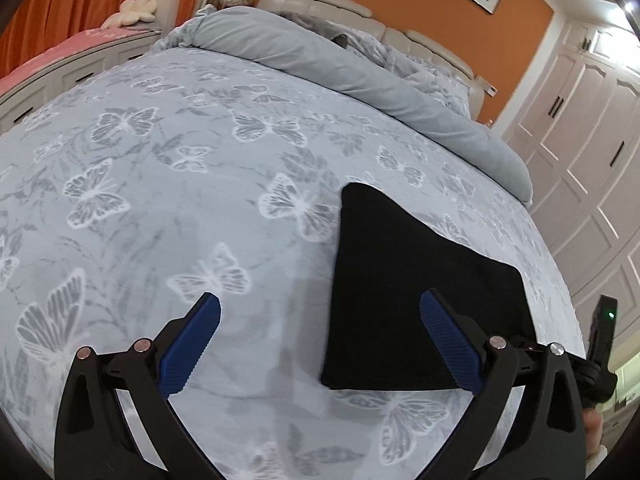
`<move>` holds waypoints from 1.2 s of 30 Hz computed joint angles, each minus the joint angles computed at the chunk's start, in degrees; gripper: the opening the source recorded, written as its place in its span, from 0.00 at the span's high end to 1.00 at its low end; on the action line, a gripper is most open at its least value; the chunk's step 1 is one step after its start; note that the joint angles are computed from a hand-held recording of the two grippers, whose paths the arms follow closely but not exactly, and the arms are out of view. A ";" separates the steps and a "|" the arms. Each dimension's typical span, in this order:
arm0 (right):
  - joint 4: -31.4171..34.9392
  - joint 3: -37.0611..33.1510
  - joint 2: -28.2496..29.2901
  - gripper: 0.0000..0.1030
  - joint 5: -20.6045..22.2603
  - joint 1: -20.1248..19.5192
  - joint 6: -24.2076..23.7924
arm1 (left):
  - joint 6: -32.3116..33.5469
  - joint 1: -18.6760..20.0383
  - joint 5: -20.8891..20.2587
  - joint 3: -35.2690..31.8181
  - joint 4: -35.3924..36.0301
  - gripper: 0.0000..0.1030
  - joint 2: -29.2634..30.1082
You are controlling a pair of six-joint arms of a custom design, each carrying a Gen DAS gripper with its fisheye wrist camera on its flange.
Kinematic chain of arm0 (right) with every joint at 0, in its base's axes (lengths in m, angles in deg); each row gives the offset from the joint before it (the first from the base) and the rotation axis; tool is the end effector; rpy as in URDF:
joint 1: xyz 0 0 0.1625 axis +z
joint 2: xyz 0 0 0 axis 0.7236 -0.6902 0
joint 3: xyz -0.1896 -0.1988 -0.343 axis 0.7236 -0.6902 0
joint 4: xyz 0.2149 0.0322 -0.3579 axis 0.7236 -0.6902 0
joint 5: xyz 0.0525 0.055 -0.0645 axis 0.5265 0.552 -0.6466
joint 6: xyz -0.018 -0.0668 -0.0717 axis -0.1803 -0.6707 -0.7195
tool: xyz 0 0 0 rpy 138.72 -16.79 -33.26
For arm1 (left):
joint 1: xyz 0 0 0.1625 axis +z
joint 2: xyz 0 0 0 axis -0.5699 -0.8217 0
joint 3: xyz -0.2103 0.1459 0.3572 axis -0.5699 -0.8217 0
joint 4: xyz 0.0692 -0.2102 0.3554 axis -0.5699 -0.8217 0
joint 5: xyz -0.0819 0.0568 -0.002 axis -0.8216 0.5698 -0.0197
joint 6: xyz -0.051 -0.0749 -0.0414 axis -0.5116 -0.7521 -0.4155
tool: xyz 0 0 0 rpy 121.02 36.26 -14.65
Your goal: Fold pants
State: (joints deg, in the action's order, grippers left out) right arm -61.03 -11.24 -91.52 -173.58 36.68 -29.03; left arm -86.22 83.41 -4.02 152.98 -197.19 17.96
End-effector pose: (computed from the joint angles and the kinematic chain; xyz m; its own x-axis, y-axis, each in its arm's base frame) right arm 0.0067 -0.8604 0.3099 -0.9086 -0.2071 0.3628 -0.3175 0.9067 -0.2775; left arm -0.2930 -0.6673 0.0994 -0.8452 -0.3905 -0.3649 0.0982 0.5577 -0.8242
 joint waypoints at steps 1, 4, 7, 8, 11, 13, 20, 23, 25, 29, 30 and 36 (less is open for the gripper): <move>1.18 -1.72 1.10 0.78 0.15 -0.05 0.59 | 0.30 -0.08 0.15 -1.00 0.70 0.05 0.83; 2.38 -2.83 1.22 0.86 2.39 -0.24 0.44 | -0.02 -0.24 1.19 -3.21 3.58 0.05 2.57; -1.18 2.22 -3.20 0.86 7.56 -0.19 -1.74 | 0.43 -0.26 0.75 -4.52 4.51 0.05 3.55; -2.79 3.25 -4.03 0.86 7.24 -0.17 -3.06 | 0.61 -0.24 0.62 -4.67 4.35 0.05 3.70; 0.91 -0.58 -0.44 0.72 -1.83 -0.48 -3.39 | -0.14 0.57 -1.30 -5.72 6.54 0.05 4.05; 2.44 -1.60 -0.12 0.69 -0.75 -1.04 -1.15 | -2.12 1.49 -3.22 -6.46 9.92 0.05 3.92; -4.41 4.01 -3.76 0.16 -1.32 -1.14 -1.60 | -10.26 6.71 -18.90 -5.36 7.49 0.05 2.33; 7.04 -3.38 0.65 0.21 -0.04 -2.11 3.52 | -13.52 9.01 -23.29 -5.28 4.18 0.05 3.36; 9.46 -4.60 1.49 0.53 4.48 -3.12 4.27 | -9.38 8.50 -21.08 -6.57 3.03 0.13 4.53; 8.10 -1.55 -1.90 0.70 10.24 -2.36 2.37 | -4.59 7.92 -24.05 -6.43 -0.36 0.74 4.27; 8.67 -0.63 -3.15 0.71 12.90 -2.36 1.83 | -3.77 7.01 -23.64 -5.21 -1.00 0.77 3.11; 12.95 8.13 -10.89 0.69 15.03 -3.21 -2.47 | -2.89 1.52 -21.42 5.63 -1.01 0.79 -4.99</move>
